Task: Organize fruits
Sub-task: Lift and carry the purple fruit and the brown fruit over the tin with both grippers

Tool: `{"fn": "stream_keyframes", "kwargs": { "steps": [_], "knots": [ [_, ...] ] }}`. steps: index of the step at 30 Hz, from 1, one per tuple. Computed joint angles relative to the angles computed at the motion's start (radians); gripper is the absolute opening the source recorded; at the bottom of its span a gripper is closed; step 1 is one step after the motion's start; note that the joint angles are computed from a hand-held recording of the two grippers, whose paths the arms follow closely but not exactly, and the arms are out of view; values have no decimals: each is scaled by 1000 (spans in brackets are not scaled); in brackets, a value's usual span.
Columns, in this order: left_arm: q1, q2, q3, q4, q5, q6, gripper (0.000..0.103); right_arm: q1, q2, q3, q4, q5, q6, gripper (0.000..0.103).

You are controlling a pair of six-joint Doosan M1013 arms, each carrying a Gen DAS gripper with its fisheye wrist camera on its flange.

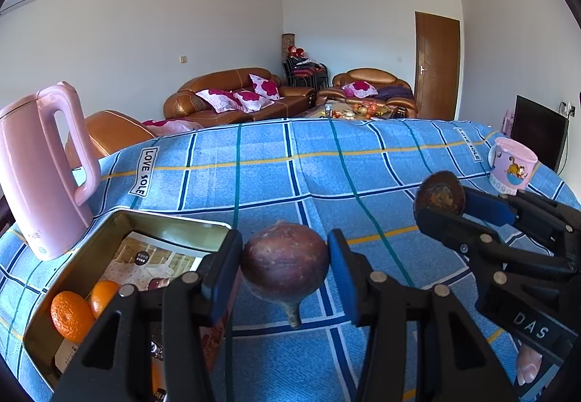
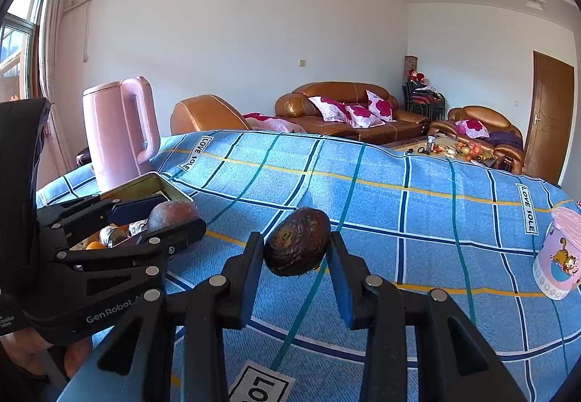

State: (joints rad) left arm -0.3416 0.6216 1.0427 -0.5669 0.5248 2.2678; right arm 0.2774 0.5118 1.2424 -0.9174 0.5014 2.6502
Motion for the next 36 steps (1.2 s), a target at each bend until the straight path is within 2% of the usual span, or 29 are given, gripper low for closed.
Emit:
{"fn": "stream_keyframes", "kwargs": {
  "steps": [36],
  "knots": [
    [0, -45, 86, -119, -114, 135, 51, 25, -29, 61, -301, 7, 291, 38]
  ]
}}
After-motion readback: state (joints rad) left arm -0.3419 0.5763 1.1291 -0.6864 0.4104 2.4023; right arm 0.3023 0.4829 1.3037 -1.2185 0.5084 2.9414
